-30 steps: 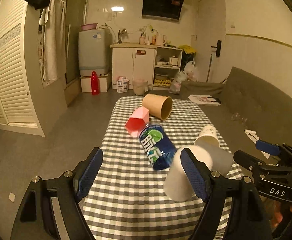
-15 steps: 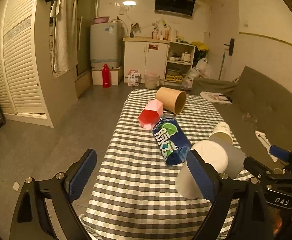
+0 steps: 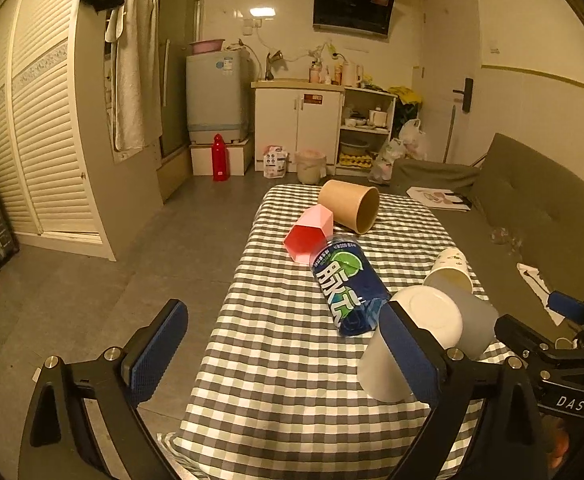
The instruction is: Flip cup upside down
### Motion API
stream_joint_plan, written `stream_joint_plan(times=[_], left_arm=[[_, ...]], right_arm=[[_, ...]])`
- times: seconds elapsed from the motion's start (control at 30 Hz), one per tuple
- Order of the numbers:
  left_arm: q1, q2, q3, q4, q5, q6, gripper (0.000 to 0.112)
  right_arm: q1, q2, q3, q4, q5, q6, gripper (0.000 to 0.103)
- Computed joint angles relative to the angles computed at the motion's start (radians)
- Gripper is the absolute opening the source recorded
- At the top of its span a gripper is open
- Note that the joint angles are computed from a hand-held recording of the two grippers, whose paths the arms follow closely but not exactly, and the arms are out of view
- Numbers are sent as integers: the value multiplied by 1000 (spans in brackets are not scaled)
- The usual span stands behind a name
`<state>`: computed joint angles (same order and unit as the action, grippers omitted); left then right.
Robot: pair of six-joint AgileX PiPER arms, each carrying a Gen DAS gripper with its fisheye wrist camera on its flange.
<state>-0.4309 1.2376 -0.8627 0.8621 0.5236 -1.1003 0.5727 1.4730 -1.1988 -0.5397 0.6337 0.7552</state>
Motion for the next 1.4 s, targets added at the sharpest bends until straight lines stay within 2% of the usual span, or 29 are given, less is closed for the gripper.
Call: stream_joint_plan(times=[0.1, 0.67, 1.4], left_arm=[[-19, 0, 1, 66, 40, -68, 99], [-13, -9, 9, 57, 11, -43, 100], [-28, -14, 10, 78, 32, -62, 100]], right_arm=[[1, -2, 6, -13, -5, 14, 103], [11, -7, 15, -57, 0, 63, 103], [6, 2, 7, -38, 5, 53, 103]])
